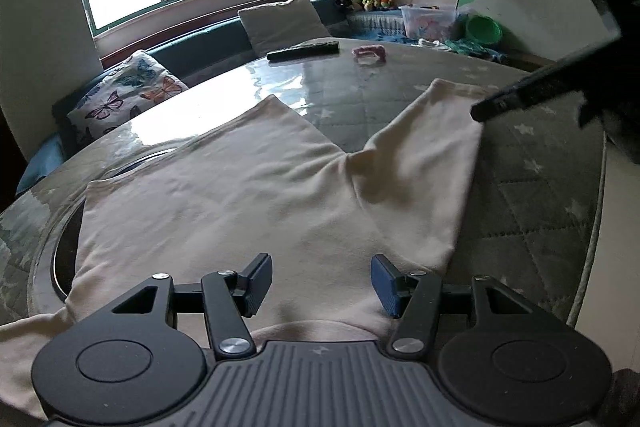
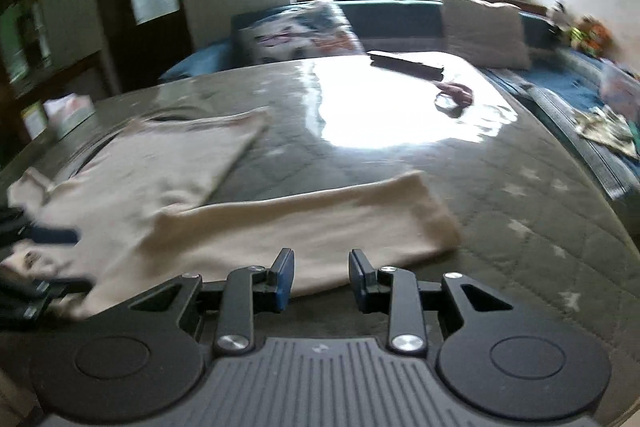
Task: Fold clothes
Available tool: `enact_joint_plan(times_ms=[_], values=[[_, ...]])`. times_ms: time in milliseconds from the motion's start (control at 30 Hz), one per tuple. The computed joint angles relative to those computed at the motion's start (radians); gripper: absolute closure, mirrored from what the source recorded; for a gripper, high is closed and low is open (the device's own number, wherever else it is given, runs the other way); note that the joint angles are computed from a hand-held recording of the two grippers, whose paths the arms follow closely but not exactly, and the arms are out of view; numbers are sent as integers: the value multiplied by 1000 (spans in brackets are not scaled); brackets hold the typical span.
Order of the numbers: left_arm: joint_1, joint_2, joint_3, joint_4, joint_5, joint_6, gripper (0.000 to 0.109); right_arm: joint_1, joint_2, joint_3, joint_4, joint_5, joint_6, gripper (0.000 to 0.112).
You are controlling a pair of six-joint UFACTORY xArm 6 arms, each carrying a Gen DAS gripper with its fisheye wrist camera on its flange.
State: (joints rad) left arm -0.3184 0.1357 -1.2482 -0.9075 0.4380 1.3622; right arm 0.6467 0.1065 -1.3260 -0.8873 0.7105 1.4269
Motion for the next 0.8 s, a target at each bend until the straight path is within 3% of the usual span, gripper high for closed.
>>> enact_joint_plan(times_ms=[333,567,600,633,667,800], values=[[-1,2,-6,14,8,-15,50,-44,-44,75,-47,98,127,82],[3,2,-33,19,21,-61,51,-64,-28,73,-85,95,196,82],[2,5,-41,22,26,-70,51,-64,-25,71,-90,93,206,85],[2,9,-50,25,32,-80,51,-64,-24,72,-95,91,219,95],[2,12,-59,27,37,-90,57,-63,-25,74,-96,93,225,103],[-7,41,-103,59,56,-142,75,-51,-53,93,-138,112,285,107]])
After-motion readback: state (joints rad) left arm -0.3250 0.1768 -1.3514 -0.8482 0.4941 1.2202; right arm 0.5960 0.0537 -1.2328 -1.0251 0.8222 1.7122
